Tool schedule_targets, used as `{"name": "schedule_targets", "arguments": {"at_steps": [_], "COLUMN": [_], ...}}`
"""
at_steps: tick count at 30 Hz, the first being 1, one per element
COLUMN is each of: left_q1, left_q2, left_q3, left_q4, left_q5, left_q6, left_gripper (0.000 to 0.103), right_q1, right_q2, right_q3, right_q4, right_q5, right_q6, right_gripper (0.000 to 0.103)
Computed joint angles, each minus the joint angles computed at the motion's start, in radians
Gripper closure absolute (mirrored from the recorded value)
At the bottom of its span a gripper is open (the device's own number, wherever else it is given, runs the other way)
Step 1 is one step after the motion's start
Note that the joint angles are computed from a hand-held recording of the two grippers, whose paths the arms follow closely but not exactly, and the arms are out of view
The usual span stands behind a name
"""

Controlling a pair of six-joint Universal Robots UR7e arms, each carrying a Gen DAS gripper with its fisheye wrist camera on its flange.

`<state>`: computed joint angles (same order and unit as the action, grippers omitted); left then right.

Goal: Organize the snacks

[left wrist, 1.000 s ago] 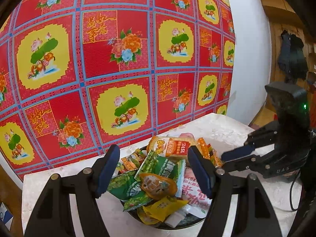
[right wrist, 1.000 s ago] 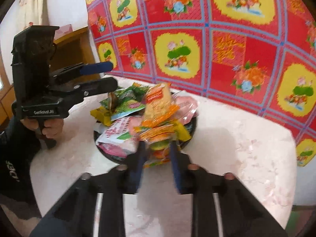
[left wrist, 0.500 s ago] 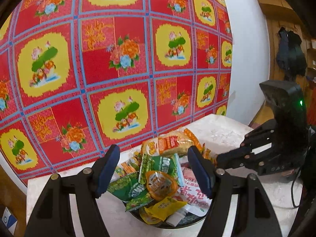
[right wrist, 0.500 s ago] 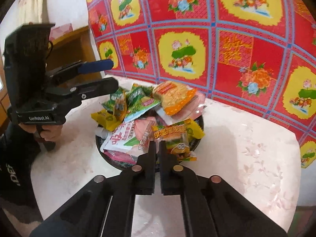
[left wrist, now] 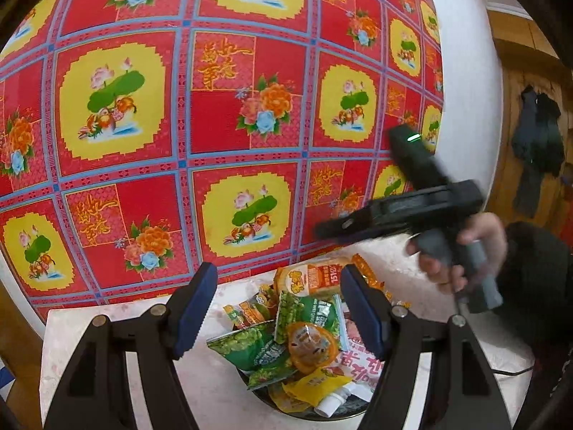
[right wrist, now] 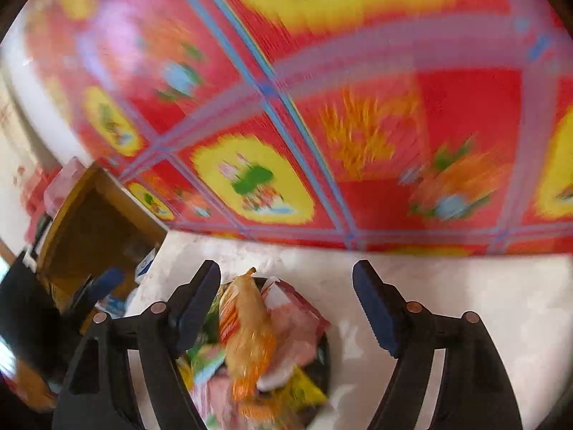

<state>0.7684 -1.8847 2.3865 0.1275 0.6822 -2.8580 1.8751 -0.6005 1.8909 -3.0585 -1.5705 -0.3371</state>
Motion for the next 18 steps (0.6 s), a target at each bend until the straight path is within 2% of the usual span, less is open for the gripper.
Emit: {"name": "schedule_targets", "arguments": {"at_steps": [2,4,5,6,10,12,13,15,16,18], "left_q1": [0.003,0.006,0.007,0.008,-0.002,-0.01,-0.017,-0.057,-0.093,-0.165], "left_q2": [0.0,0.005,0.01,0.014,0.02,0.021,0.023,0.031,0.043,0.079], "left_q3": [-0.002,-0.002,-0.003,-0.004,0.0,-0.001,-0.002,0.001,0.003,0.002], "left_q4": [0.001,0.001,0.002,0.004,0.001,0.011,0.02,0.039,0.056,0.147], "left_q5": [0.002,0.004,0.004,0.004,-0.003,-0.004,-0.009,-0.064,-0.118,-0.2], "left_q6": [-0.003,-0.002,-0.004,-0.006,0.003,-0.003,-0.014,-0.06,-0.109,-0.268], "left_gripper": [0.028,0.028,0.028,0.028,0.028,0.028,0.028,0.028,0.028,0.028], "right_q1": [0.007,0.027,0.023,0.021,0.028,0.035,0.04,0.047,0.048,0.05], "right_q2": [0.031,0.057,0.059,0.056,0.046,0.035,0.031,0.013,0.001,-0.037], "right_q3": [-0.051,-0.075,-0.074,-0.073,-0.046,-0.023,-0.009,0.026,0.039,0.081], "right_q4": [0.089,0.125,0.136,0.163,0.134,0.098,0.059,-0.012,-0.026,-0.055], "right_q5": [-0.015,-0.063,-0.04,-0.023,-0.024,-0.043,-0.058,-0.075,-0.074,-0.074], "right_q6": [-0.017,-0.054,-0.065,-0.067,-0.079,-0.078,-0.076,-0.079,-0.077,-0.063], "right_gripper": [0.031,0.037,0.043,0.043,0.043,0.04,0.035,0.032,0.032,0.031]}}
